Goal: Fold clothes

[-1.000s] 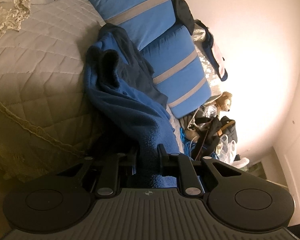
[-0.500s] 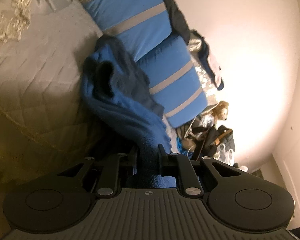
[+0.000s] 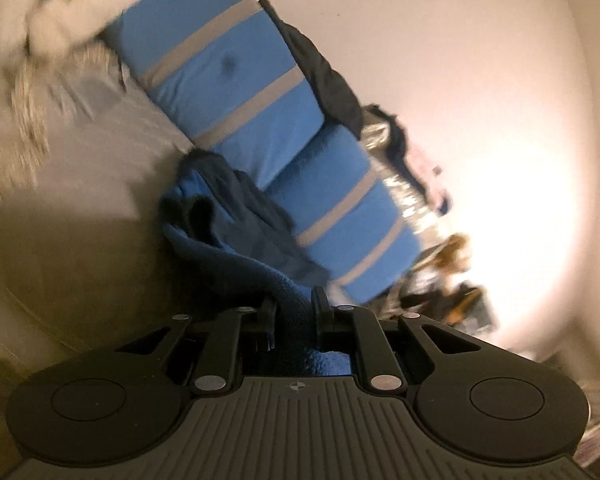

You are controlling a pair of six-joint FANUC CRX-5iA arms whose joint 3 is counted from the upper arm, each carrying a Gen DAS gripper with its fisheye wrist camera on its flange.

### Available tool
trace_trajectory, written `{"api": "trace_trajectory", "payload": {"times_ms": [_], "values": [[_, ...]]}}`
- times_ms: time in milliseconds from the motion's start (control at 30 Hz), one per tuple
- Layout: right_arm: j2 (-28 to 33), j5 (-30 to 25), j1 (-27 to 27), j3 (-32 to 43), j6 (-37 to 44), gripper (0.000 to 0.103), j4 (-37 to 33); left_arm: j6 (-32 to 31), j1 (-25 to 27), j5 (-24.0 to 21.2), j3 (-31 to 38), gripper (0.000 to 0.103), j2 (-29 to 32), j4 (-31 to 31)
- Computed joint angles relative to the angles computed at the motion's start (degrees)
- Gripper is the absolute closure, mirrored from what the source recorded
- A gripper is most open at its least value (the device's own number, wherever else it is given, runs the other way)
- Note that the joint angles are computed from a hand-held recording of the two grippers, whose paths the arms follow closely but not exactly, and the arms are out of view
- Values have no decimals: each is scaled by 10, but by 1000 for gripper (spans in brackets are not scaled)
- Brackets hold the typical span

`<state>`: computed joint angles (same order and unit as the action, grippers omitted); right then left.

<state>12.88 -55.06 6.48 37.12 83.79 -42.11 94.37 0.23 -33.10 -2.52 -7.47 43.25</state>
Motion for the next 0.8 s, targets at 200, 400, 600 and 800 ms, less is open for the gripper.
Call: {"api": "trace_trajectory", "payload": {"times_ms": [200,400,600,800], "values": [[44,-35,94,78,-115,96,241,127,-9,-99,148,87,49,-188],[71,-65,156,111,-147,96,402,201,-31,-162,238,87,78,-299],[81,-80,170,127,-142,96,431,205,-25,-167,241,87,82,-292],[65,-71,169,104,-140,96,429,204,-24,-148,213,87,65,-283]]}}
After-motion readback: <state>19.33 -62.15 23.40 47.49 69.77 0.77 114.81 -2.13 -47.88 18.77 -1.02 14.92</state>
